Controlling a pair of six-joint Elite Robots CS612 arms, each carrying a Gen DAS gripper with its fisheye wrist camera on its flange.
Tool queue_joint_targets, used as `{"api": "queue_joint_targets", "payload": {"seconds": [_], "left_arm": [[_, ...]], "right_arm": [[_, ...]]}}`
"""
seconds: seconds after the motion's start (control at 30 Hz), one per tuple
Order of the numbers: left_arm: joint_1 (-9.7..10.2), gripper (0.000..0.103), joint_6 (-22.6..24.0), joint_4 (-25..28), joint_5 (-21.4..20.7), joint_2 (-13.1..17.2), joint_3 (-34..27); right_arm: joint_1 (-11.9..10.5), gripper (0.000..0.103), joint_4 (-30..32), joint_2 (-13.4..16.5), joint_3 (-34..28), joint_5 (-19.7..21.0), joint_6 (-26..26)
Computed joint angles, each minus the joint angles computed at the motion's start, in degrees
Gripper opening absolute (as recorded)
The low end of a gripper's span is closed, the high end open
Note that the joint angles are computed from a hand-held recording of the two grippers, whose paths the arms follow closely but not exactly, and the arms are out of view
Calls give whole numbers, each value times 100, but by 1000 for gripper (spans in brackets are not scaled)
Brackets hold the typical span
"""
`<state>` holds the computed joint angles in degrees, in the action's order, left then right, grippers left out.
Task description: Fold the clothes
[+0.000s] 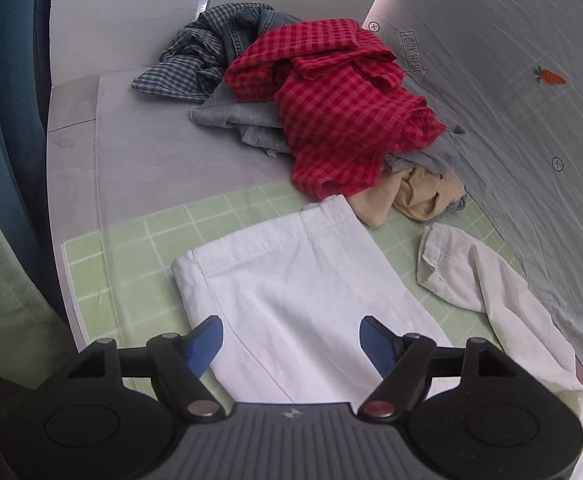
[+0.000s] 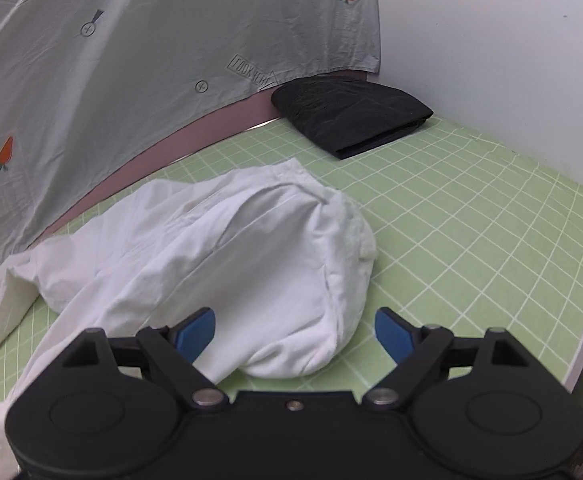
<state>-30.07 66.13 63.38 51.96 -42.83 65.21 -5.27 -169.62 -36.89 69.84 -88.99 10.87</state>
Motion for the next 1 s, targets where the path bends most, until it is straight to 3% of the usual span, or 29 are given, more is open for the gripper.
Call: {"api": "queue_joint_targets", "payload": {"seconds": [0.2,0.4,0.53,0.67,0.73,0.77,0.87,1.0], "left_arm": [[-219,76,-275,510,413,555,-928],[-231,76,-130,901,868,1105,-1918],[-119,76,257,1229,1160,1533,-2719],[21,76,684,1600,1541,2012,-3613],[64,76,885,1776,1669,2197,-3958],[82,76,983,1854,1723,2279,-4112],[125,76,1232,2076,1890,2479,-4470],[137,77,1292,2217,2112,2498,-4426]], "right_arm": [[-333,88,816,554,-1178,707,367],[-490,88,1906,1068,-2269,1271,1174],[-457,88,2574,1375,-2892,1210,1134],[-425,88,3646,1771,-3712,1160,1147],[-442,75,3545,1779,-3655,1256,1254],[-461,56,3364,1739,-3531,1333,1301],[-509,29,2757,1558,-3111,1415,1330],[-549,21,1367,1133,-2275,1393,1020]]}}
